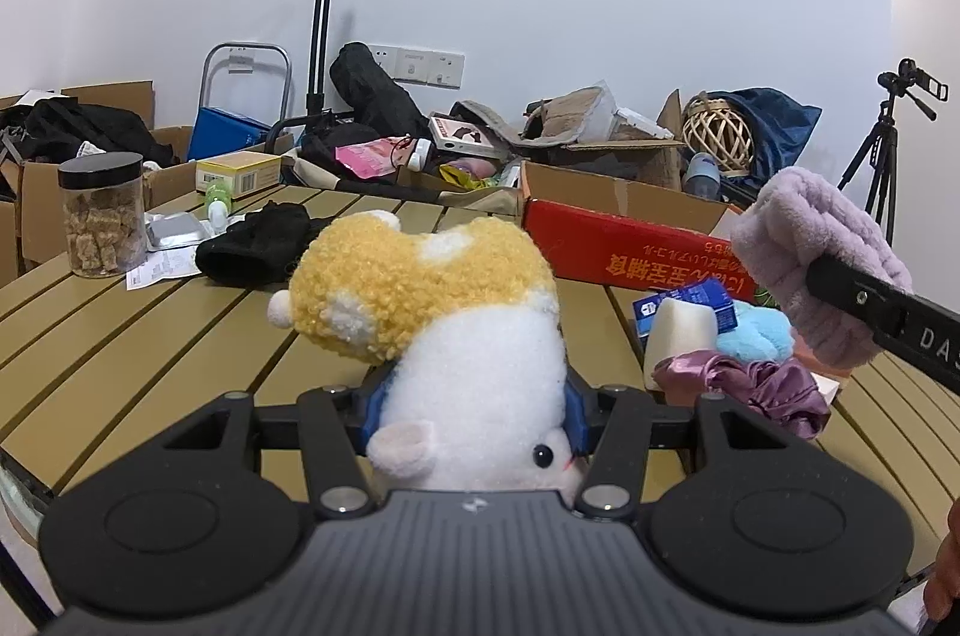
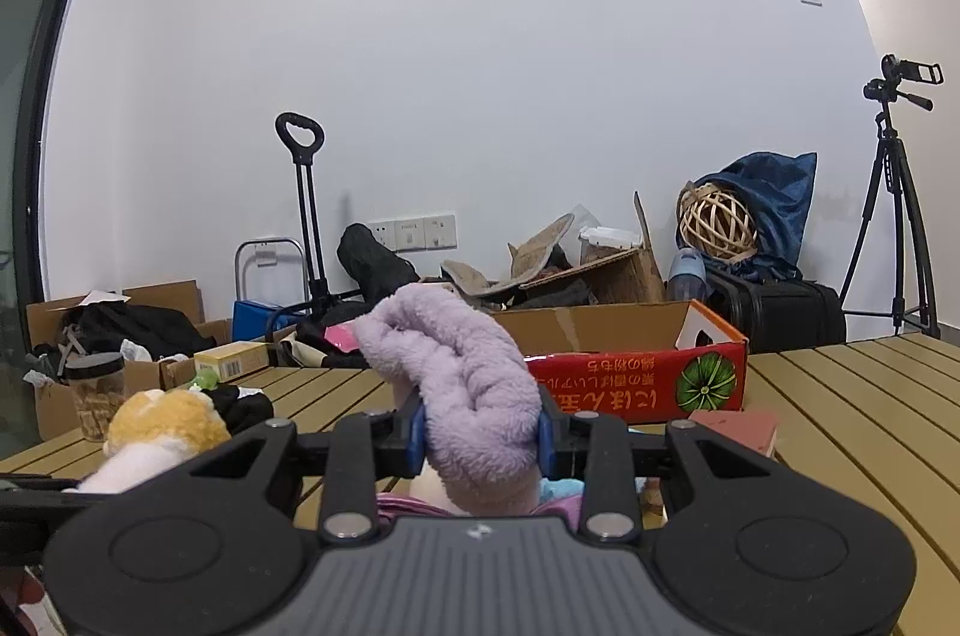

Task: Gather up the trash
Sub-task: 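Lift the plush and lavender hat and carry both down over the black bin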

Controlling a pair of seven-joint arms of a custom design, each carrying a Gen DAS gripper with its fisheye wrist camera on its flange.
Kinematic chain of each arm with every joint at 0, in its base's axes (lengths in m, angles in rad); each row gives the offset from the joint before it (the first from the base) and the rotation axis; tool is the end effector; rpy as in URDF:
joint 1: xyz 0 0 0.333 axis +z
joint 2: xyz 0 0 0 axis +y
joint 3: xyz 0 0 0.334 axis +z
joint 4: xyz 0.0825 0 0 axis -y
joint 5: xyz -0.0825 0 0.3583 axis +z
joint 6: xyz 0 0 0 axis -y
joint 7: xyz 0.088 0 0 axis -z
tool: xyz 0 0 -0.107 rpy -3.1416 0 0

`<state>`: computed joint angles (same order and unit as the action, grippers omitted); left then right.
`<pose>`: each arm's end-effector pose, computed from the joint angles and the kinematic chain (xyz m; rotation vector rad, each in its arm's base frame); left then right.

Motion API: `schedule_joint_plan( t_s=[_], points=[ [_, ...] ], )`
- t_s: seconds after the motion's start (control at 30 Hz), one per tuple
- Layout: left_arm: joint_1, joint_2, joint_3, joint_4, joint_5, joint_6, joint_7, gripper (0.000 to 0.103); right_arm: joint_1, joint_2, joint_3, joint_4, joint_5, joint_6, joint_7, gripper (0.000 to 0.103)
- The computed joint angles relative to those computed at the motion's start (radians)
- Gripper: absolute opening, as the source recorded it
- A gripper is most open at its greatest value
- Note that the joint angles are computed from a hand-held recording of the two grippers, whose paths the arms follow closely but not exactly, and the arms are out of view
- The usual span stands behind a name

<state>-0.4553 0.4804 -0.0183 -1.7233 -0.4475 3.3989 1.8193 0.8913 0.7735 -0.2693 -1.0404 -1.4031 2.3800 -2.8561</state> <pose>0.6378 -0.2692 0.4790 -1.4071 1.7327 -1.2764 0.5947 0.5219 0.4869 -1.1529 1.4573 -1.1399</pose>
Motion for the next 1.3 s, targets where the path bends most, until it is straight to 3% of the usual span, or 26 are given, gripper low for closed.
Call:
schedule_joint_plan(
  t_s=[0.2,0.3,0.43,0.63,0.83,1.3],
  points=[
    [0.069,-0.02,-0.088,-0.034,0.04,0.034,-0.002,0.054,0.016,-0.043,0.003,-0.064,-0.042,-0.012,0.042,0.032],
    [0.06,-0.033,-0.087,-0.061,0.031,0.063,0.007,0.054,0.02,-0.063,0.017,-0.095,-0.065,-0.025,0.058,0.032],
    [0.156,-0.053,-0.192,-0.105,0.09,0.091,-0.018,0.054,0.025,-0.085,0.039,-0.127,-0.09,-0.052,0.07,0.032],
    [0.229,-0.088,-0.266,-0.179,0.175,0.14,-0.074,0.054,0.032,-0.121,0.07,-0.18,-0.134,-0.094,0.091,0.032],
    [0.265,-0.119,-0.293,-0.236,0.244,0.17,-0.143,0.054,0.034,-0.167,0.112,-0.251,-0.158,-0.131,0.116,0.033],
    [0.274,-0.209,-0.294,-0.393,0.341,0.232,-0.258,0.054,0.021,-0.28,0.229,-0.415,-0.142,-0.197,0.109,0.032]
  ],
)
